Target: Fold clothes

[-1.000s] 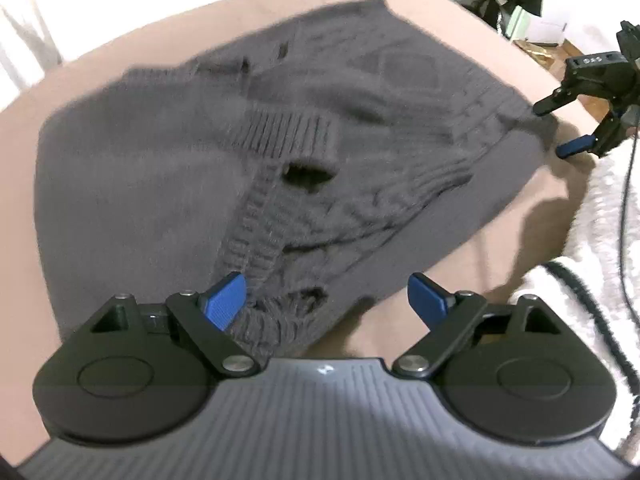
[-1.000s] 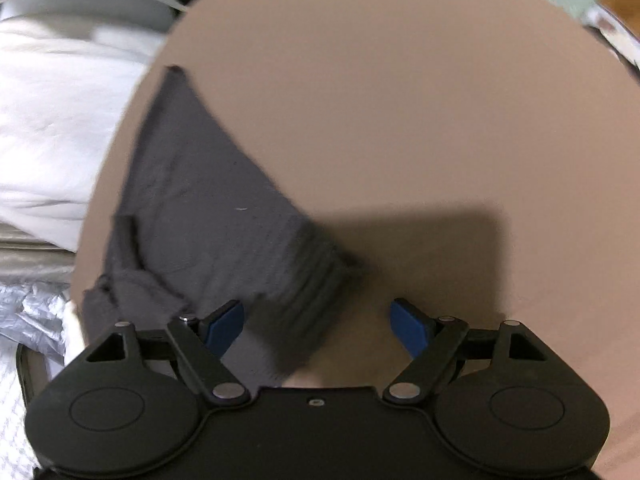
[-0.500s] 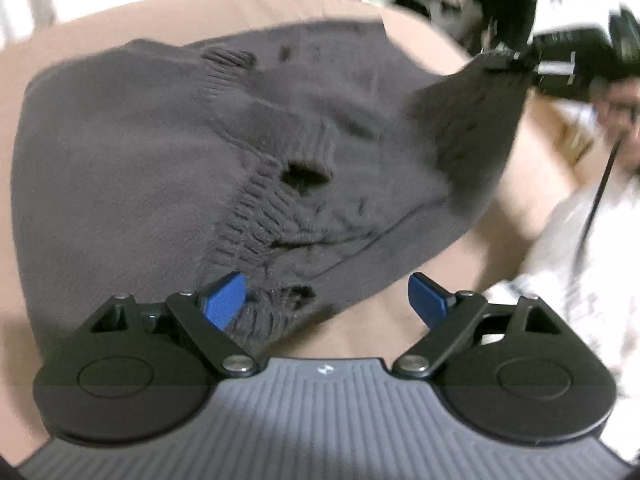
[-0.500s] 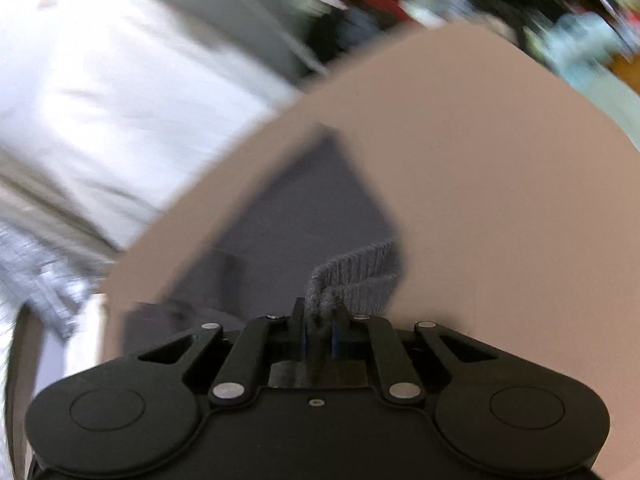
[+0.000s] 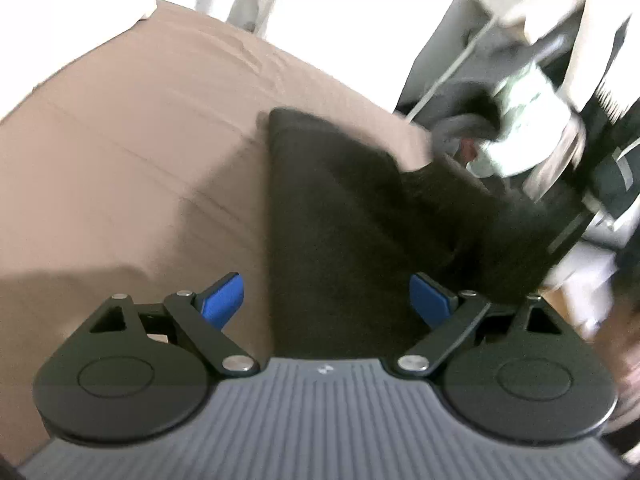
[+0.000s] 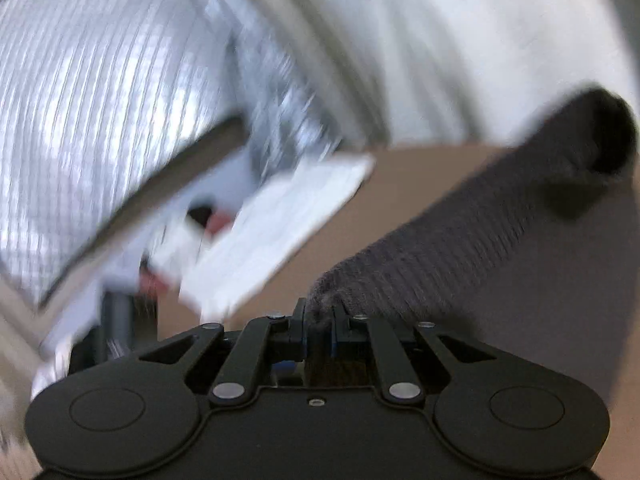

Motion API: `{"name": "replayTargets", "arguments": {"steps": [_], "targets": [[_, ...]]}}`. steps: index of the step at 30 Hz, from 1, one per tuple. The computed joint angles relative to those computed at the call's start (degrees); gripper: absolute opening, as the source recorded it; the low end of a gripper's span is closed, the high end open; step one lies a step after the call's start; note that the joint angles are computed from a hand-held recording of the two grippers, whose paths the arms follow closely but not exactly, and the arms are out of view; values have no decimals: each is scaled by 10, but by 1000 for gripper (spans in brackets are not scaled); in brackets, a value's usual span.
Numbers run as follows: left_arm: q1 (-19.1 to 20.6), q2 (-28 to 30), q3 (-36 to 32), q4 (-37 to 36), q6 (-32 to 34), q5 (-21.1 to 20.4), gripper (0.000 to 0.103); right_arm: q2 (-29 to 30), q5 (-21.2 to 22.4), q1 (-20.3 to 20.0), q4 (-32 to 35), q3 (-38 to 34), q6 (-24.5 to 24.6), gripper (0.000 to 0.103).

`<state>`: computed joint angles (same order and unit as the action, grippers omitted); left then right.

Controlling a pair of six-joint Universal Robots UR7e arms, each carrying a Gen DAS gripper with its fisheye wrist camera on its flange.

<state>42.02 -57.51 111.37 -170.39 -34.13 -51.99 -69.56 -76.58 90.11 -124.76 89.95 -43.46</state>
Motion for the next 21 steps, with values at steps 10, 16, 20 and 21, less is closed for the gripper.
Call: {"name": "replayTargets", "arguments": {"steps": [10,16,20,21], "targets": [[55,48,26,-161,9,-143,89,33,-92,-45,29,35,-8,12],[69,62,16,-164,27,-170,89,31,-65,-37,42,29,-78,12],[78,68,2,-151,14,-187,91,10,-49,-34,65,34,-120,12],[78,69,1,-153,14,-192,91,3,-48,-33,56,42,-135,13]]}}
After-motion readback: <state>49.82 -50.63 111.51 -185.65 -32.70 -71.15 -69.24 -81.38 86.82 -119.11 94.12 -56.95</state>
